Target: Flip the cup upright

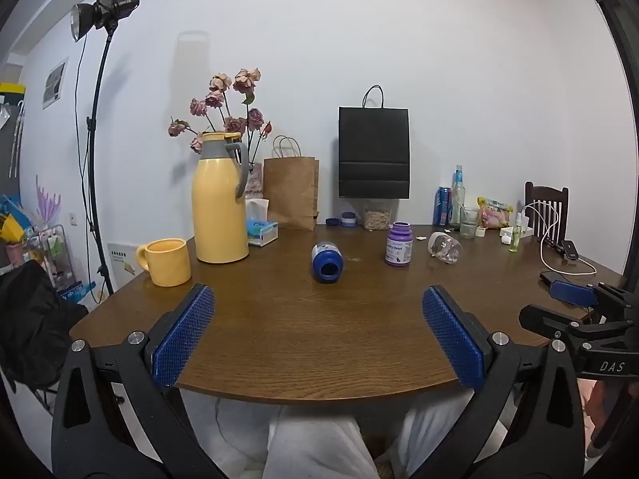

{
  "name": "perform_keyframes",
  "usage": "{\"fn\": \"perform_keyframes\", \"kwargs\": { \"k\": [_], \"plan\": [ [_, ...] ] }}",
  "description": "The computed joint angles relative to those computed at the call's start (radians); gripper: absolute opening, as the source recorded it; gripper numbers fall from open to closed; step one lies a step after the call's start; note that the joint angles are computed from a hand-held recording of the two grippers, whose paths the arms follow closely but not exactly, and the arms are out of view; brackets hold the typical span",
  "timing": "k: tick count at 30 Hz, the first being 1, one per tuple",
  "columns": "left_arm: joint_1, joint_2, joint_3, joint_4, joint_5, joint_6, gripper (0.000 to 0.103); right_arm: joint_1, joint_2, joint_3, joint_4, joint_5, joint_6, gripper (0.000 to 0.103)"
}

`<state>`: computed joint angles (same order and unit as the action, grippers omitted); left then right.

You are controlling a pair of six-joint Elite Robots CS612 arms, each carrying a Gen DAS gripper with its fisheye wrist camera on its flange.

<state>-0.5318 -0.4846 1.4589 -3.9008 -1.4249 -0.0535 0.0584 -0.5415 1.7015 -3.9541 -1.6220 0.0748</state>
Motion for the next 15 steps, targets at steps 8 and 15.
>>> {"fn": "perform_keyframes", "kwargs": {
  "k": [8,15],
  "plan": [
    [0.000,0.005,-0.005,-0.016,-0.001,0.001,0.103,0.000,0.001,-0.001,-0.003,-0.002,-0.004,0.088],
    [-0.002,0.006,-0.004,-0.012,0.002,-0.003,0.103,0.000,0.000,0.000,-0.001,-0.006,-0.007,0.088]
  ]
}}
